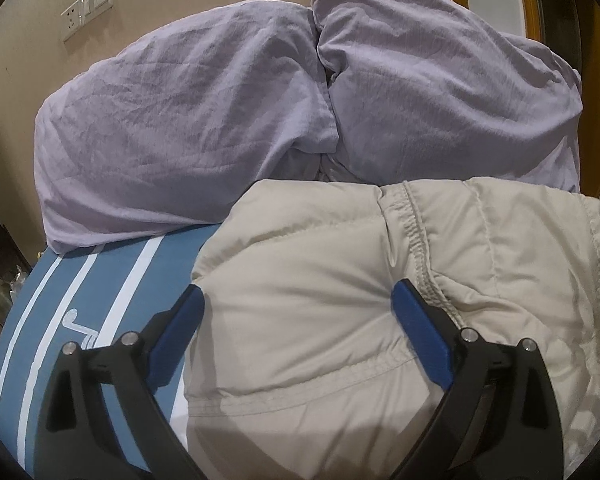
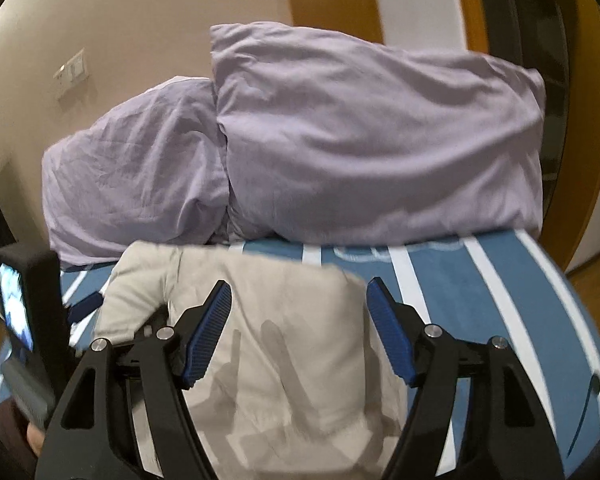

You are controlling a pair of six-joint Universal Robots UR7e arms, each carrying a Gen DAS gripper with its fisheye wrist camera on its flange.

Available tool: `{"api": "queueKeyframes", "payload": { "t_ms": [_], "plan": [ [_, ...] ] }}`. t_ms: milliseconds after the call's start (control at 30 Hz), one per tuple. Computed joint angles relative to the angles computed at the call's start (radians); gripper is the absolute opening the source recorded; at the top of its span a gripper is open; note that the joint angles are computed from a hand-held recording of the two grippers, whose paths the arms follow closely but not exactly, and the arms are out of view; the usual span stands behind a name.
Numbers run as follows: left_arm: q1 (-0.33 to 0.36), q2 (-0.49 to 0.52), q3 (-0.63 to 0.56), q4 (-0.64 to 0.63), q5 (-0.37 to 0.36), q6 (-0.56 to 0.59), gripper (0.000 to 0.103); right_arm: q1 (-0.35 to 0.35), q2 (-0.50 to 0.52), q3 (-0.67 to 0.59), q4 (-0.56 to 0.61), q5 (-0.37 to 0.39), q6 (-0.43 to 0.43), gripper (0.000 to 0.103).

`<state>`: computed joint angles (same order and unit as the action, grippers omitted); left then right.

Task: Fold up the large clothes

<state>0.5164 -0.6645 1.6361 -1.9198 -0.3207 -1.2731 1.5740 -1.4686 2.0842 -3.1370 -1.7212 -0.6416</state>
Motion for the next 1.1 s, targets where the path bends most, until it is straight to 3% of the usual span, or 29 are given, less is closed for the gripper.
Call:
{"api": "queueKeyframes", "payload": {
  "t_ms": [167,300,533,733,1100],
  "plan": [
    [0.0,0.001,0.004,-0.004,0.006,0.0,0.096,0.051,0.105,-0.092,-0.026,-0.105,-0.002,0.072],
    [0.0,-0.001,0.013,-0.033,0.007,0.019,0.096,0.031,0.152,-0.129,-0.004,-0.167,0.028,0.071],
    [-0.005,0.003,0.037,-0.143,0.015,0.099,0.096,-0.049,0.167,-0.117,0.032,-0.111,0.094,0.071],
    [-0.003,0.012,0.037,-0.178,0.017,0.125,0.096,-0.032,0.224,-0.107,-0.084,-0.193,0.058,0.071],
    [0.004,0.013,0.041,-0.185,0.016,0.12,0.1,-0.043,0.233,-0.135,-0.005,-0.206,0.088,0.075]
  ]
}}
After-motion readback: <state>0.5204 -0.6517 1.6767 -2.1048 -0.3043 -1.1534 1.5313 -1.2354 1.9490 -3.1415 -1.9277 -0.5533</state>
